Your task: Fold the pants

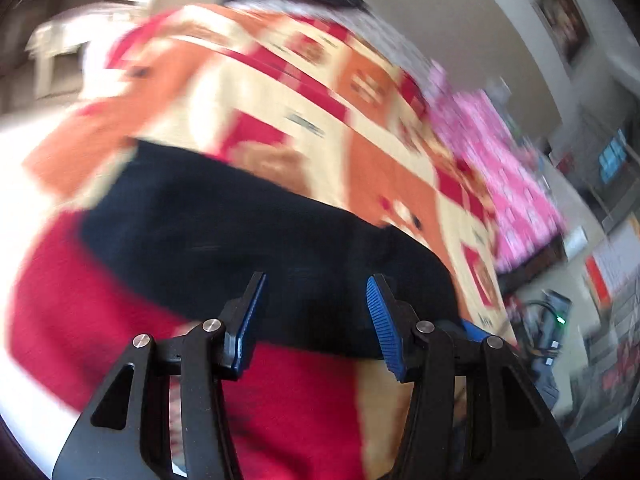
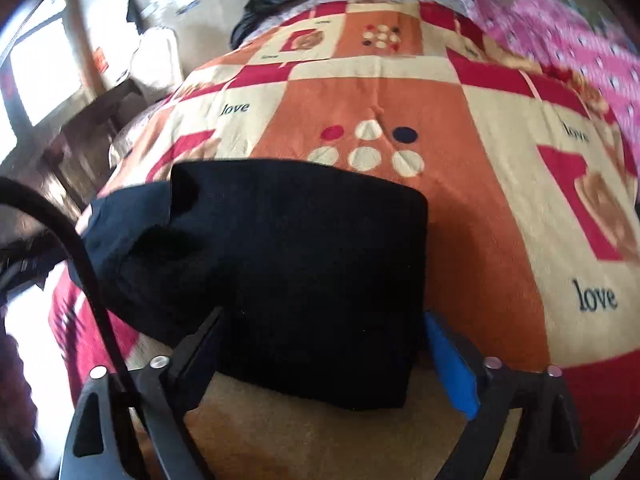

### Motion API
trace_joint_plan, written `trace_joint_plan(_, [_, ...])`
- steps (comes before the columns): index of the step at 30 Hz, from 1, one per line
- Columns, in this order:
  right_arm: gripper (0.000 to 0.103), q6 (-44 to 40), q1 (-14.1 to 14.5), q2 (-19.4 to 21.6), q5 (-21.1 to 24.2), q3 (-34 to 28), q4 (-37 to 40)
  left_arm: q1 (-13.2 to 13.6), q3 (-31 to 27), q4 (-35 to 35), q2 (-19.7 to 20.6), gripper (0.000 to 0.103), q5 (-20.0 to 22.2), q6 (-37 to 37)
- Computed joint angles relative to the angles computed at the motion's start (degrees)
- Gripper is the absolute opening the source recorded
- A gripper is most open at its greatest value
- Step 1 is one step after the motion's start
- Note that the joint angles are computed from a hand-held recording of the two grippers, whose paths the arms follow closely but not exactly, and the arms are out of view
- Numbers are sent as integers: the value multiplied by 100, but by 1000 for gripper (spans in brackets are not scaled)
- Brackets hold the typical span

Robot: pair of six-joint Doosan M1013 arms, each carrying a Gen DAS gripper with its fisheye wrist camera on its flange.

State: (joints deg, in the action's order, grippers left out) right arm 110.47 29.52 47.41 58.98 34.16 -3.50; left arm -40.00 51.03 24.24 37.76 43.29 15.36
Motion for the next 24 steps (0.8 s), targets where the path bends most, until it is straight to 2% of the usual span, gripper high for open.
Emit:
trace_joint_plan(2, [83, -10, 54, -121, -383, 175, -272, -40, 616, 704, -305, 63, -218, -1272])
trace_joint_plan(3, [83, 21, 94, -186, -547, 285, -460, -32, 837, 953, -405, 63, -269, -1854])
trace_joint_plan(6, [83, -23, 177, -346, -1035, 621, -617, 81, 1147, 975, -509, 64, -530, -2497])
trace_joint_plan(7, [83, -24, 203, -356, -1041, 648, -647, 107, 1144, 851, -496, 64, -437, -2626])
trace_joint_plan(9, [83, -125, 228, -322, -901, 604, -580, 158, 1283, 731, -517, 64, -577, -2962])
trace_joint_plan(10, [83, -155, 233, -309, -830, 594, -539, 159, 1372, 849, -530, 64, -650, -3249])
trace_joint_plan(11, [83, -150, 240, -308, -800, 603, -538, 139, 1490, 1262, -560, 64, -789, -3682])
trace_joint_plan(14, [83, -121, 248, -430, -943, 805, -538, 179, 1367, 1434, -471, 64, -710, -3723])
trace_joint_plan(16, [83, -73, 254, -443, -967, 795, -547, 232, 1343, 1567, -428, 66, -803, -4023])
trace_joint_plan(18, [83, -60, 271, -473, -1038, 810, -611, 231, 1198, 1707, -355, 72, -611, -4228])
trace_joint_plan(20, [83, -35, 292, -471, -1019, 766, -704, 223, 958, 1669, -237, 84, -383, -4016])
trace_joint_plan(23, [83, -141, 314, -432, -948, 632, -692, 186, 677, 1636, -92, 84, -5, -3601])
trace_joint_plan(24, [83, -149, 325, -428, -952, 611, -717, 183, 603, 1594, -52, 81, 96, -3348])
